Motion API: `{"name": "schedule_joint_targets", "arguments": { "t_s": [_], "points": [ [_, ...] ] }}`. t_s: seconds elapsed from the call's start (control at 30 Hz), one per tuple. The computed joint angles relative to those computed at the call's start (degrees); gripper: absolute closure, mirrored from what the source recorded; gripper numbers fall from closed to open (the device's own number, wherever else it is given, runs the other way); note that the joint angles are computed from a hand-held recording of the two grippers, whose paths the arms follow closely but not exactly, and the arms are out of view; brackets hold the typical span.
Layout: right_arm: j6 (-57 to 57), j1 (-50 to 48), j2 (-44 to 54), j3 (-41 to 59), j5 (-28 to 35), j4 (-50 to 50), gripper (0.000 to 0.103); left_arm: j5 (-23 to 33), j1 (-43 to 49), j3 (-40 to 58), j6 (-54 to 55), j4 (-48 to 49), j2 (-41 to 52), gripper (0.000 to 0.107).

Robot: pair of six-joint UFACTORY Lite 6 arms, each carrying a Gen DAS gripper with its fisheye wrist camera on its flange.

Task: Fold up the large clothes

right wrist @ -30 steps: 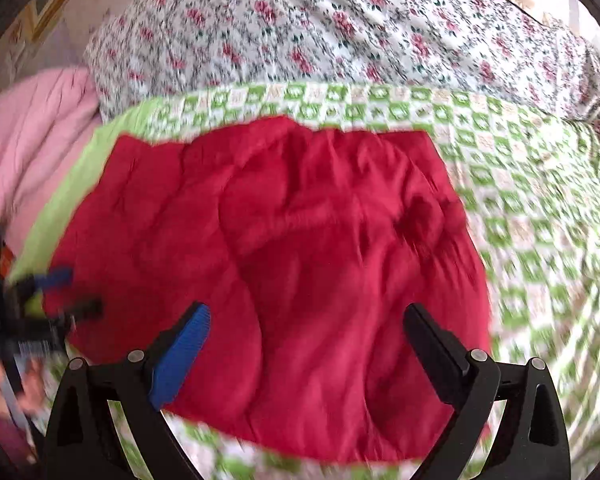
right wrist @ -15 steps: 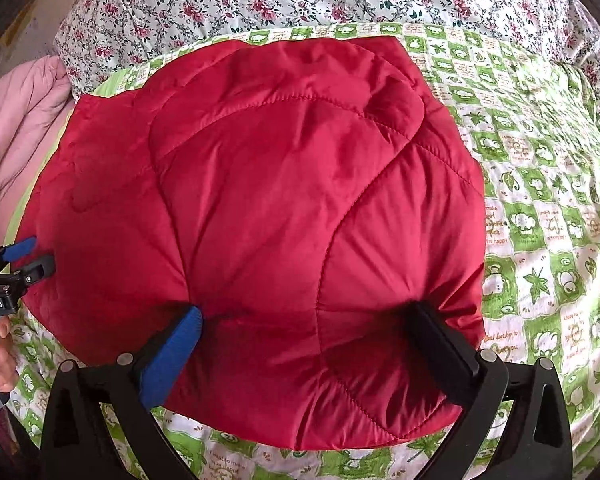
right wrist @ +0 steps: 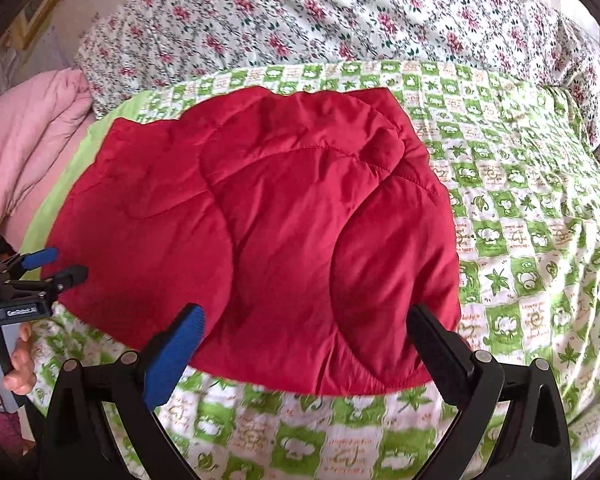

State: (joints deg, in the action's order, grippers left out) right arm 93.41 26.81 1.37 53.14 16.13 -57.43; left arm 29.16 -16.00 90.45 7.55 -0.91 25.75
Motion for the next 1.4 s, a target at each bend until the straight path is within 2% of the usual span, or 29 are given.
{"name": "schedule_joint_targets", "arguments": {
  "t_s": [0.17,0.33,0.53,0.83,1.0,1.17,1.4],
  "points": [
    [2.03,5.01,-2.91,-1.54,3.47,-1.78,0.003,-0.86,0.19,-4.16,-0.17,0.23,-2.84,0.004],
    [1.65,7.49,-3.68,-2.11,4.18,-1.08,0.003,-1.78,0.39,-7.72,0.5,-0.55,-5.92,0.004],
    [3.01,10.38,-4.28,-3.12,4.98,-0.89,0.003,-4.04,-0.27,-12.77,-2.8,4.3,-10.53,0.004],
    [2.67,13.92,-5.55,-3.95,6.84,0.47,0.002,-5.94,-0.04,-19.85,-2.11,4.58,-17.49,0.004],
    [2.13,15.47,-5.83,-3.9,7.74,1.35,0.001,-6.27,0.0,-24.51,-4.31,8.31,-21.02,0.004],
    [-4.95,16.31,-6.3,-2.62,9.3,6.86,0.001,-5.83,-2.0,-28.05,-14.16,21.15,-25.96,0.004],
    [-19.57,15.58,-15.87,-0.21,12.94,15.81,0.0,-2.22,-2.79,-24.03,-15.51,25.36,-30.96,0.004]
  ]
}}
